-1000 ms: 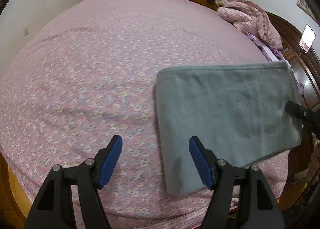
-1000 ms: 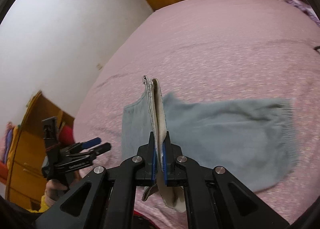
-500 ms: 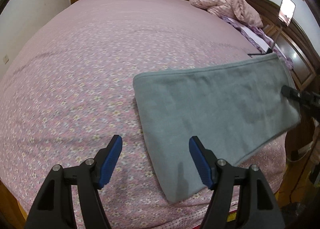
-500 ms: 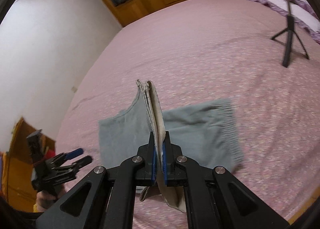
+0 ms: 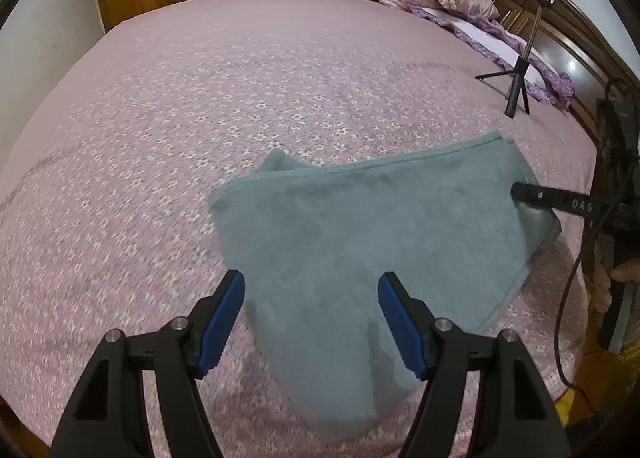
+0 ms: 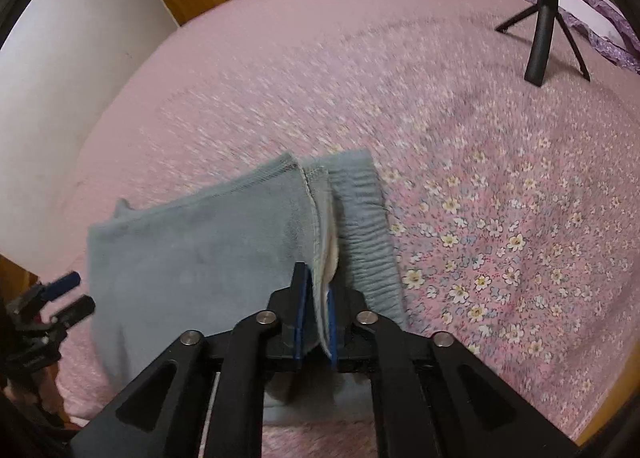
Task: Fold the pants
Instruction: 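Lift the edge with the right gripper, fold the pants over, then open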
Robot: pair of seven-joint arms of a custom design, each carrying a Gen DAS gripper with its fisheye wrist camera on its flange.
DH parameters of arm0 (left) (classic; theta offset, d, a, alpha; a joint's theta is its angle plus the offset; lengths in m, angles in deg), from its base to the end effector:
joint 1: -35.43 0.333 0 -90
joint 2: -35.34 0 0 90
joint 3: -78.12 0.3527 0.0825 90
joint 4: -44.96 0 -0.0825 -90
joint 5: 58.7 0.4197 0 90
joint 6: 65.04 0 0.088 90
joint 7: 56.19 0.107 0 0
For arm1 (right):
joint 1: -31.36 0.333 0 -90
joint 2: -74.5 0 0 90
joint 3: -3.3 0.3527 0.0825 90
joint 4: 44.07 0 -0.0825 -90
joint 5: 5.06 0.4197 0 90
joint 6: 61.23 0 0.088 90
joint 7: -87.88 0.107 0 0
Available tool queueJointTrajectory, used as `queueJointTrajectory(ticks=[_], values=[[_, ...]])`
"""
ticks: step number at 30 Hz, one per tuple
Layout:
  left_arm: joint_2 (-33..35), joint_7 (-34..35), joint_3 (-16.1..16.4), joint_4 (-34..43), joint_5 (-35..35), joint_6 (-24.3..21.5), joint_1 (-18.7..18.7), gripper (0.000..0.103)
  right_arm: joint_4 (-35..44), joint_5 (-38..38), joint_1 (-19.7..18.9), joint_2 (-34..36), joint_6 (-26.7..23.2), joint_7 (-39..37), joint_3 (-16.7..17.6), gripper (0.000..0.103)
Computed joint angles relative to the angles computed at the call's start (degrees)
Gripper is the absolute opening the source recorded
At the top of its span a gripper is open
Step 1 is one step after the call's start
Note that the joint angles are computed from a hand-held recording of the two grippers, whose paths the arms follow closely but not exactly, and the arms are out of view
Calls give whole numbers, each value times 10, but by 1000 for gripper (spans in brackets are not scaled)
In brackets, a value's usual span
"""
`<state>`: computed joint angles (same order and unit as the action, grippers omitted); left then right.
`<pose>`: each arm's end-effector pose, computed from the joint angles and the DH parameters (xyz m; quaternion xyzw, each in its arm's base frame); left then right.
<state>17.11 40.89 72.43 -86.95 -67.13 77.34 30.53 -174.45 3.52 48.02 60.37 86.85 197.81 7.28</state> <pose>0.5050 -0.0980 0.5483 -0.6061 0.7548 -0.2091 0.1386 0.5036 0.1893 0.5386 -0.6482 0.7090 -0.0717 0.2682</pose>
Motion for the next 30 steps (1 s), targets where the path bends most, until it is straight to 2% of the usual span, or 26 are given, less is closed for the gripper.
queueJointTrajectory(ticks=[4, 8, 11, 15, 17, 19, 23, 30], values=[[38, -22, -9, 18, 24, 1, 9, 73, -4, 7, 0, -9, -3, -4, -2, 10], [54, -37, -11, 23, 46, 4, 17, 72, 5, -112, -30, -36, -25, 63, 40, 10], [46, -31, -4, 18, 26, 13, 13, 72, 17, -148, -25, -35, -11, 68, 43, 10], [52, -23, -1, 20, 20, 28, 14, 72, 46, -108, 3, 6, -6, 11, 21, 10], [68, -33, -4, 32, 29, 21, 19, 65, 57, -115, 2, 27, -10, 11, 23, 10], [79, -43, -5, 39, 34, 25, 22, 65, 70, -136, -4, 52, -23, 23, 25, 10], [102, -63, -10, 53, 52, 39, 27, 66, 69, -81, 2, 73, 6, -9, 8, 8], [128, -87, -19, 70, 92, 57, 25, 69, 78, -73, 3, 83, 11, -23, 8, 8]])
